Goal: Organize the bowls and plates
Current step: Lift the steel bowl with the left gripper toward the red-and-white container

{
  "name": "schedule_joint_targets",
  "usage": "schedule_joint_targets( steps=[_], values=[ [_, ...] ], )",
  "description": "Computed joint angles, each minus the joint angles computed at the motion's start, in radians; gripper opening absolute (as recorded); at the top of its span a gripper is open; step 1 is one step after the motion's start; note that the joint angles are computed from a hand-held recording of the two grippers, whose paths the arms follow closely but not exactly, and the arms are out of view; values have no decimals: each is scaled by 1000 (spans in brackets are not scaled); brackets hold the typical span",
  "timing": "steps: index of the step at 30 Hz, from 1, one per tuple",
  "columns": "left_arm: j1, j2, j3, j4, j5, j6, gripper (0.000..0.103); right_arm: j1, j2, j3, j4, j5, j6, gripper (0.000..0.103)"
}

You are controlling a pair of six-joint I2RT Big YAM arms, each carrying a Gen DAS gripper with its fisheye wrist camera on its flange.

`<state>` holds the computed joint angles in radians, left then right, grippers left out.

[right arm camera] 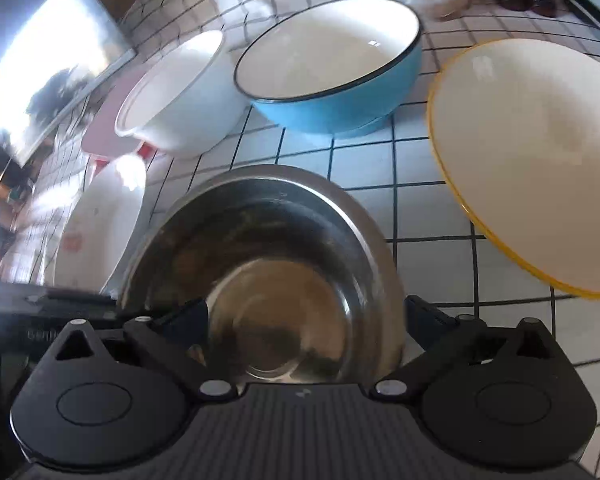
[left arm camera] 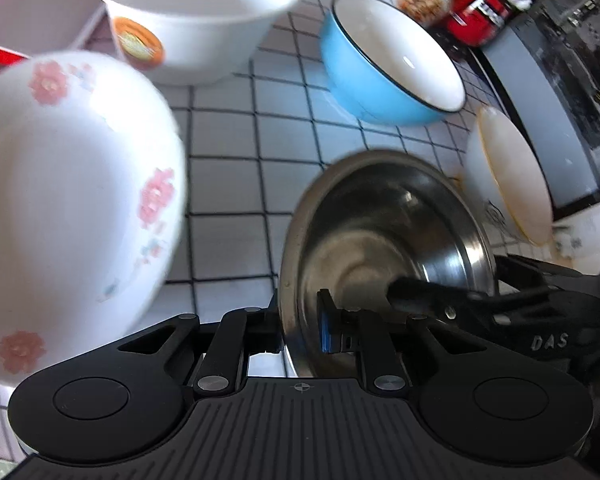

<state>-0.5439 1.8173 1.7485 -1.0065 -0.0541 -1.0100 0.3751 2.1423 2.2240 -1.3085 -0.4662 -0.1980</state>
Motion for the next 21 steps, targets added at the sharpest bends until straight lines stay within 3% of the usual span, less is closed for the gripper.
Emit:
schedule_joint_targets(
  steps=[4,8,13,16,19,21],
  values=[
    [-7,1,9,-16,-37,-35,17,-3,38,73,-68,-12,-37,103],
    [-23,33,60,-104,-75,-77,16,2,25,48,-53,0,-87,103],
    [-33,16,42,-85,-94,-121,16,14,38,77,-90,47,-159,103],
    [-39,18,51,-113,-123,-139,16,19,61,120,-130,64,-201,103],
    [-40,5,29,-95,-115,-131,18,11,8,19,-38,44,-173,101],
    [-38,-7,12,-72,-98,-92,18,11,-42,-68,50,67,-128,89]
  ],
)
